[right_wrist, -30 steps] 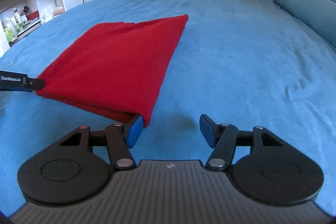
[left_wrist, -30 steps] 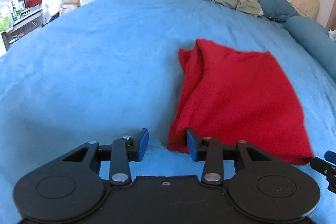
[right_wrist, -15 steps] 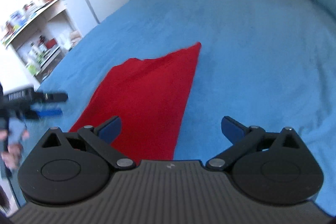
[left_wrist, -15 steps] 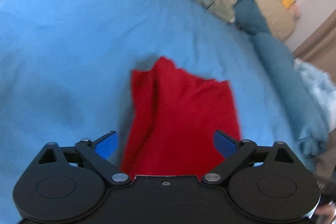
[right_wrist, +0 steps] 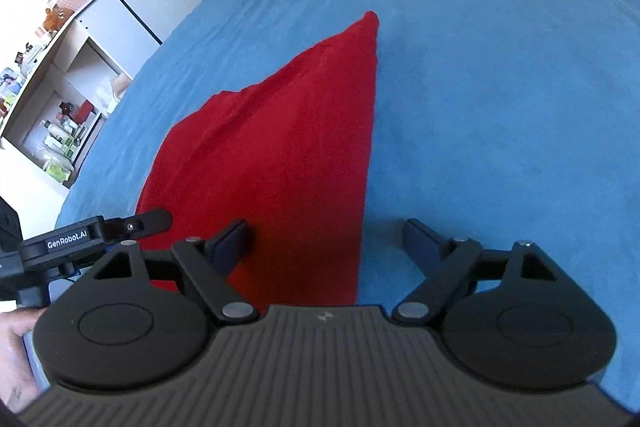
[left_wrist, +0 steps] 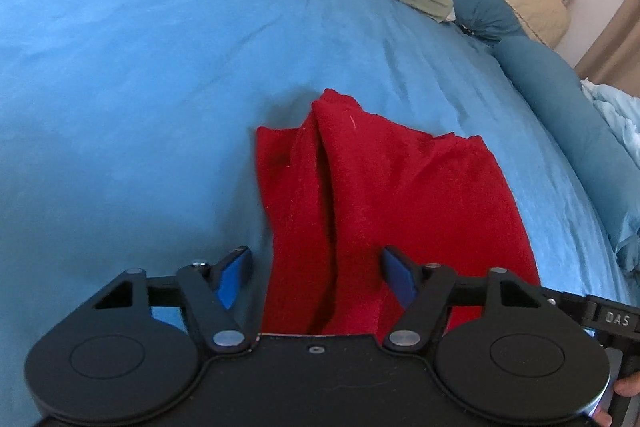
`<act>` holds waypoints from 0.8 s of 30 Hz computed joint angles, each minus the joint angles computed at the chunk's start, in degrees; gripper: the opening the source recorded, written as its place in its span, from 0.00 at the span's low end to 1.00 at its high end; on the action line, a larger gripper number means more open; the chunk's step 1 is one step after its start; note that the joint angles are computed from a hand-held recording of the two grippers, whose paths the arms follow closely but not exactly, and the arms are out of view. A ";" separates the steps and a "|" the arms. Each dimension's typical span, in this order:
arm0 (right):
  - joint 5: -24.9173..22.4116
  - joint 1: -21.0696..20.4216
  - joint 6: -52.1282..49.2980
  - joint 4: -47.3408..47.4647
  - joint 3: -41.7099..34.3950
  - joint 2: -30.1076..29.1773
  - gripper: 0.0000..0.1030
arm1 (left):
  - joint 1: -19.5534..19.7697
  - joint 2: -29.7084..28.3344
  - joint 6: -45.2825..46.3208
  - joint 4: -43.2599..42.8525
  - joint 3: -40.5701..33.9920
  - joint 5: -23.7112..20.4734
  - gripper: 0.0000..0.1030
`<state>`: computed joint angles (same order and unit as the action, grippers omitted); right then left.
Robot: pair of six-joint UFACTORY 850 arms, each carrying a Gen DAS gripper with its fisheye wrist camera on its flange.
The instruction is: Fold small clothes
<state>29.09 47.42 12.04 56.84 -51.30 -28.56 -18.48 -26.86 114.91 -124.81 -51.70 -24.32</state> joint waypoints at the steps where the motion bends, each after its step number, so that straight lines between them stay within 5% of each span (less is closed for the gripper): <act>1: 0.06 -0.09 2.01 -2.71 -0.08 -0.07 0.63 | 0.18 -0.50 -2.63 2.56 -0.34 -1.49 0.45; 4: 0.50 0.52 -2.83 0.69 -1.07 0.11 0.43 | -0.32 0.69 -1.64 1.78 0.15 -0.91 0.28; 7: 2.14 1.72 -8.66 6.49 -1.36 1.52 0.37 | -1.55 3.28 4.16 -3.10 1.79 0.48 0.24; 15: 6.68 8.41 -22.72 20.81 5.73 15.01 0.35 | -7.90 17.58 12.13 -10.41 10.83 2.98 0.24; 19: 12.01 15.75 -33.81 33.63 10.46 22.29 0.36 | -13.98 24.52 21.73 -21.24 17.48 3.11 0.24; 24: 17.55 25.15 -35.06 42.86 15.00 24.56 0.36 | -22.54 27.24 31.37 -37.39 23.91 2.22 0.24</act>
